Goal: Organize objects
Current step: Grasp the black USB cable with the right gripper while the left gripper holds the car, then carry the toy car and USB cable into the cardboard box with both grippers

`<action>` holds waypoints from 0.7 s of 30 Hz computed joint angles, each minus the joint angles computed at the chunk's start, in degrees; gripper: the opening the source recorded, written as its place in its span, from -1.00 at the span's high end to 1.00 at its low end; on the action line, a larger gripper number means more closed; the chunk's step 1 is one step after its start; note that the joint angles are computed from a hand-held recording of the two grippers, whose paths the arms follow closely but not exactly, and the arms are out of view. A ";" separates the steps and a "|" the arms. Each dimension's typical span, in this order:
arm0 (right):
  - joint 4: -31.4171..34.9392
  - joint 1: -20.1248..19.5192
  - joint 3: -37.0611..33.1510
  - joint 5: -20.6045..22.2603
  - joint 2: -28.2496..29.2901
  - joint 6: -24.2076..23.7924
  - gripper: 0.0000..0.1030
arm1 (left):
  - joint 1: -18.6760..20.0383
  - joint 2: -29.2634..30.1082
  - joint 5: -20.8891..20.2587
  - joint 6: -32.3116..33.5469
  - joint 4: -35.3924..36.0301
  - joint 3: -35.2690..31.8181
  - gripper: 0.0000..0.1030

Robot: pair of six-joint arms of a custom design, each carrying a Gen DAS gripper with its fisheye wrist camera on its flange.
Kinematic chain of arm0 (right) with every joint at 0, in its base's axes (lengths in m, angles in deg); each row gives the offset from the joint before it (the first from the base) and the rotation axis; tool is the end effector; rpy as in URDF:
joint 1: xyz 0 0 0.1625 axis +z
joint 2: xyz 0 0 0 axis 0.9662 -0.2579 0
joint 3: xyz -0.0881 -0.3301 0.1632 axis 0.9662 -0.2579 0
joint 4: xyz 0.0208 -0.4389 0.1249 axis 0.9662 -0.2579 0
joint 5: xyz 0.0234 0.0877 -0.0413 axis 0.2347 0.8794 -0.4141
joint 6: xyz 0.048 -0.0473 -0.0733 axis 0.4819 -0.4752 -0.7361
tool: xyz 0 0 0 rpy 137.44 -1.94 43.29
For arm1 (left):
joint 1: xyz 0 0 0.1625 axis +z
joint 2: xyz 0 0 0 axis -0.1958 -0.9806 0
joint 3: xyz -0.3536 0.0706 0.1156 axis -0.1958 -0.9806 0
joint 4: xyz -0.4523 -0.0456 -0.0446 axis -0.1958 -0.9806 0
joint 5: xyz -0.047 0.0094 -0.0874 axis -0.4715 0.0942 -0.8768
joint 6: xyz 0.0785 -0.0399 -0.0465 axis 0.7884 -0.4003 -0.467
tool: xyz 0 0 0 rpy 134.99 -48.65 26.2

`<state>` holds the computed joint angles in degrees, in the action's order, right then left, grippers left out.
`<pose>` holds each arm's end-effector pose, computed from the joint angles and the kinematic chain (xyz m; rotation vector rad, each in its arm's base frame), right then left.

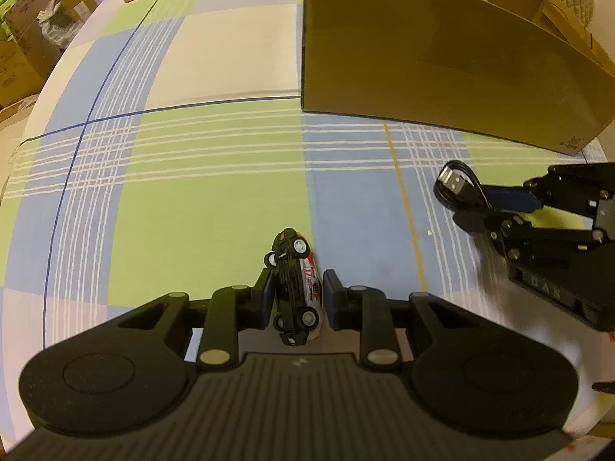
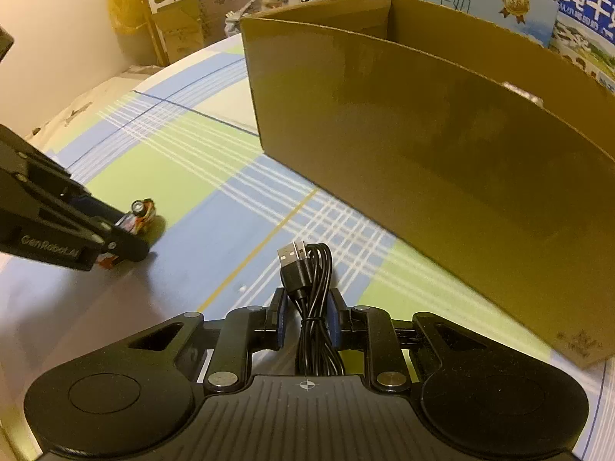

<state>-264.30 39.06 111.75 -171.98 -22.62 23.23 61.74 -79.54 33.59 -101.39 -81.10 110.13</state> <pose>0.2862 -0.4277 -0.0215 1.0090 -2.4148 0.4406 -0.0882 -0.4311 0.1937 0.1722 2.3361 -0.4538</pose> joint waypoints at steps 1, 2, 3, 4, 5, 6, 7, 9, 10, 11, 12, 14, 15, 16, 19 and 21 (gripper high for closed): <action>0.13 0.16 0.43 0.02 -0.33 0.71 0.66 | -0.05 -0.13 -0.07 0.28 -0.05 0.11 0.56; 0.12 0.32 0.87 -0.05 -0.62 1.56 0.66 | -0.10 -0.28 -0.18 0.53 -0.10 0.21 0.56; 0.37 0.48 1.21 -0.04 -0.98 2.44 0.66 | -0.14 -0.46 -0.33 0.88 -0.18 0.33 0.56; 0.75 0.61 1.52 0.09 -1.33 3.51 0.66 | -0.10 -0.46 -0.47 1.24 -0.40 0.37 0.56; 1.19 0.68 1.86 0.26 -1.75 4.88 0.66 | -0.13 -0.59 -0.63 1.49 -0.51 0.48 0.56; 1.59 0.73 2.11 0.37 -2.12 6.22 0.66 | -0.15 -0.79 -0.83 1.80 -0.65 0.61 0.56; 2.16 0.72 2.53 0.62 -2.75 7.64 0.66 | -0.18 -0.95 -1.00 2.00 -0.71 0.70 0.56; 3.23 0.75 3.27 1.12 -3.88 10.63 0.66 | -0.31 -1.37 -1.31 2.32 -0.74 0.95 0.56; 3.67 0.71 3.87 1.53 -4.71 12.12 0.67 | -0.46 -1.63 -1.49 2.45 -0.67 1.10 0.56; 3.79 0.68 4.43 1.98 -5.45 13.31 0.67 | -0.59 -1.82 -1.65 2.74 -0.83 1.23 0.56; 3.71 0.69 5.05 2.33 -6.18 14.47 0.67 | -0.78 -2.13 -1.81 3.03 -0.93 1.38 0.56; 3.66 0.83 5.89 2.88 -7.34 16.56 0.67 | -1.34 -2.78 -2.11 3.51 -1.06 1.66 0.56; 3.57 0.98 6.25 3.04 -7.91 17.33 0.67 | -1.62 -3.01 -2.21 3.82 -1.21 1.74 0.56; 3.28 1.20 6.60 3.09 -8.42 18.03 0.67 | -1.96 -3.18 -2.26 4.17 -1.40 1.76 0.56; 2.55 1.85 7.37 3.28 -9.83 19.56 0.67 | -2.96 -3.62 -2.35 5.07 -2.06 1.79 0.56; 2.01 2.38 7.79 3.17 -10.71 20.34 0.67 | -3.58 -3.79 -2.43 5.70 -2.59 1.74 0.56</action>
<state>-262.30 41.44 119.54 -168.81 -33.32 43.57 58.17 -83.32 31.16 -95.69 -83.69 111.87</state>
